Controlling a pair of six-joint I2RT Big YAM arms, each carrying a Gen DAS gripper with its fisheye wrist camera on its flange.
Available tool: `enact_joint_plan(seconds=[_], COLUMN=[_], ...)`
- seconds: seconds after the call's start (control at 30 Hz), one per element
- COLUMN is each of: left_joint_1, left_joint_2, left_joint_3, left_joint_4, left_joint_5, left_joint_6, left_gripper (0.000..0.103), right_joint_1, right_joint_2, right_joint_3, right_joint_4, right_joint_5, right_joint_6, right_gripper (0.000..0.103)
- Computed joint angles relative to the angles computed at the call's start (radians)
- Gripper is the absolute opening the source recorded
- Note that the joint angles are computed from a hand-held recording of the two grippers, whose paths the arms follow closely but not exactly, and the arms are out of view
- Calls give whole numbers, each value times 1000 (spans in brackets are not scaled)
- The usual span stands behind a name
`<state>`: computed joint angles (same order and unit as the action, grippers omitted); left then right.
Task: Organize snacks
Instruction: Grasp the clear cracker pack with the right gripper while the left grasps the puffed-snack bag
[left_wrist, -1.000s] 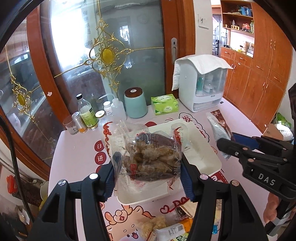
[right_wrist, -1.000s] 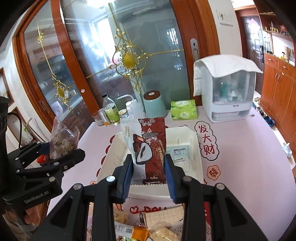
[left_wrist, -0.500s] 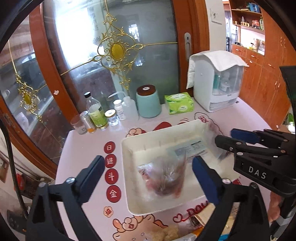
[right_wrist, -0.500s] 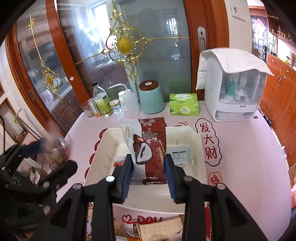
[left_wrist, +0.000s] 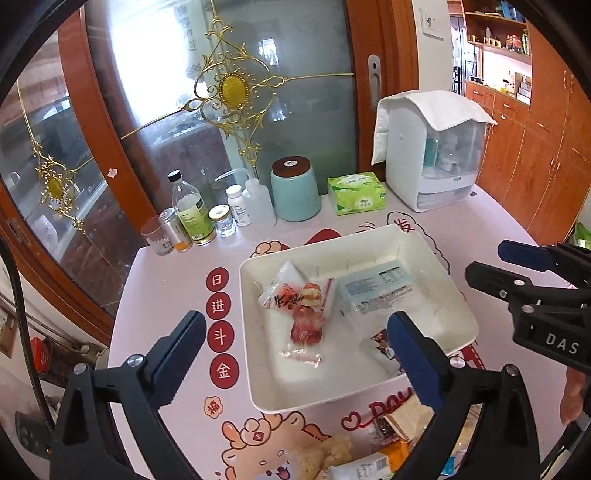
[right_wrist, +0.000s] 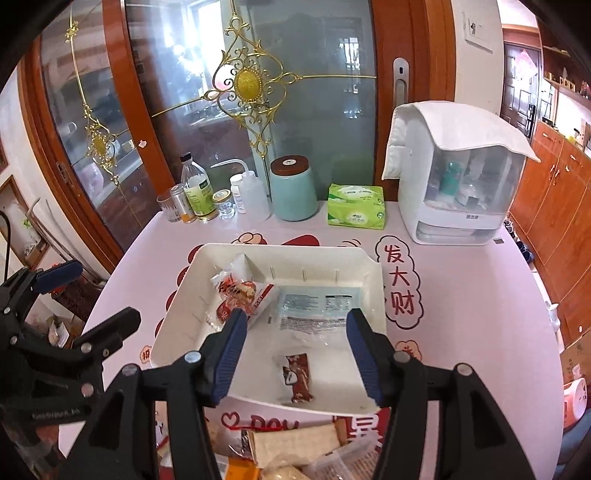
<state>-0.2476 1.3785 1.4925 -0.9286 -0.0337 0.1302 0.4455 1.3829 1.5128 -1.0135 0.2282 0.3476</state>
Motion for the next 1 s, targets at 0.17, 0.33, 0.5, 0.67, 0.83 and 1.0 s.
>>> enact_joint_plan(seconds=[0.17,0.33,0.5,0.67,0.83,1.0], left_joint_1=[-27,-65,-108,-163,-227,-282], left_joint_2=[-25,-50,-70,-92,-96,-67], left_joint_3=[-13,-38,-75,-138,-215,-276], left_joint_4=[-11,-17,-30,-48,-53,-47], left_joint_5=[-1,-17,-26,-16,-17,-32], left_joint_6=[-14,-26,-64,-136,-226,-345], left_gripper=[98,98,98,98,98,98], right_joint_1=[-15,-43,-69,-87,-115,-137], right_joint_2=[-55,-123,-193,-263,-326,-363], right_joint_3=[-39,-103,-189,-283,-392,-484], right_joint_4=[-13,-34,-47,-59,-65,-59], right_joint_5=[-4,-25,-49,-63,-105,-150], right_joint_6=[-28,-53,-68,-89,-120,-156], right_gripper=[57,57,57,57,57,57])
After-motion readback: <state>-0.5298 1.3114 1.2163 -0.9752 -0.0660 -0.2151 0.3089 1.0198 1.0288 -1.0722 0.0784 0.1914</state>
